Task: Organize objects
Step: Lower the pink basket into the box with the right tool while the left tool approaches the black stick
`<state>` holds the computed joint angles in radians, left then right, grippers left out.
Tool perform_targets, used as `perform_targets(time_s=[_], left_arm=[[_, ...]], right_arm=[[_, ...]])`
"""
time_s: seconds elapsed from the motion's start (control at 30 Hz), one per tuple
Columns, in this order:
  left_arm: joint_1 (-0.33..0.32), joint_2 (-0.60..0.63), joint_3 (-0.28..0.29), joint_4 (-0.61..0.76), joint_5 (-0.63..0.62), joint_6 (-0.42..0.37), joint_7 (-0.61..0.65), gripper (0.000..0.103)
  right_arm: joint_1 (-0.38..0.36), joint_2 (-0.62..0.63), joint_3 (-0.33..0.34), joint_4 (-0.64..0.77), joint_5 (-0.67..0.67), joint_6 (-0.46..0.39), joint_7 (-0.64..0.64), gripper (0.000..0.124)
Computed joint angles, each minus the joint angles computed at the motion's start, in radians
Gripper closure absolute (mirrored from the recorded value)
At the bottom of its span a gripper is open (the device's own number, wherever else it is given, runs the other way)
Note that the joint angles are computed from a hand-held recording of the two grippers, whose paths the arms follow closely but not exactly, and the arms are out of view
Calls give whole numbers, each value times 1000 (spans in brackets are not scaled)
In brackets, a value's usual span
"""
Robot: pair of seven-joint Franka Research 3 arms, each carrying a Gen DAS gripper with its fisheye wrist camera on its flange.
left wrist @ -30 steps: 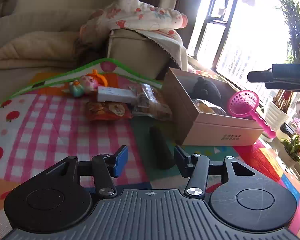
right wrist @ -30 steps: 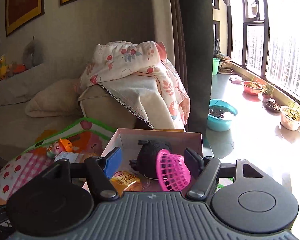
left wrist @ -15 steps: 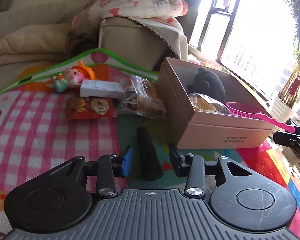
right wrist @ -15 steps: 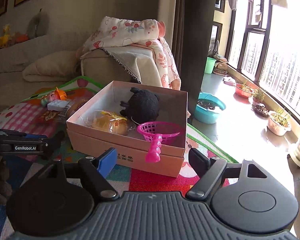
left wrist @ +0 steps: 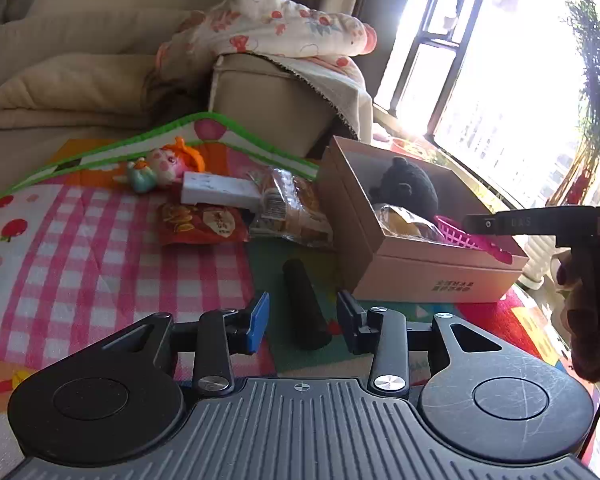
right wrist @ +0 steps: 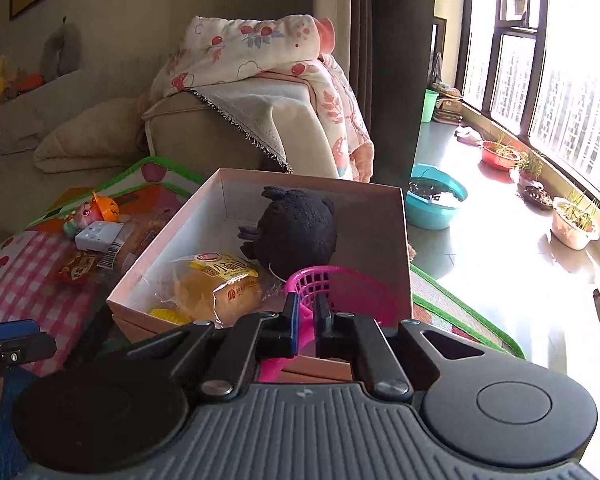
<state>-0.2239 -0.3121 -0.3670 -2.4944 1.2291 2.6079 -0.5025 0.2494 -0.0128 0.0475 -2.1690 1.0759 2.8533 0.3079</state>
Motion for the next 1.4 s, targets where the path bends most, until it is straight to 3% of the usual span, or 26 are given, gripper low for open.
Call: perform_targets(time_s=[0.17, 0.27, 0.37, 0.5, 0.57, 0.73, 0.9, 1.0, 1.07, 1.17, 1.4], left_arm=[[1, 8, 4, -7, -9, 11, 2, 61], [4, 14, 8, -8, 2, 28, -11, 61], [5, 3, 10, -18, 13, 43, -14, 61], [11, -8, 7, -24, 29, 59, -30, 61], [17, -5, 6, -19, 51, 75, -48, 61], [11, -11, 5, -24, 59, 88, -43, 61], [14, -49, 6, -64, 28, 91, -46, 61], [25, -59, 3, -76, 28, 106, -59, 62], [31, -58, 0, -76, 31, 115, -65, 62], [36, -56, -5, -74, 38, 124, -75, 62], [36, -59, -10, -79, 13, 119, -62, 62]], right_arm=[[-15, 111, 3, 131, -194, -43, 232, 117], [-47, 164, 2, 225, -260, -148, 346, 117], [-78, 169, 11, 260, -281, -215, 347, 114], [-74, 141, 6, 235, -414, -249, 345, 108], [-65, 155, 0, 249, -493, -288, 406, 104], [-32, 215, 0, 286, -647, -282, 544, 104], [-56, 201, 25, 292, -584, -290, 512, 103], [-56, 176, 29, 275, -555, -228, 467, 83], [-52, 177, 28, 277, -559, -203, 448, 52], [-51, 208, 21, 320, -596, -286, 460, 42], [-53, 262, 21, 361, -629, -316, 505, 25]])
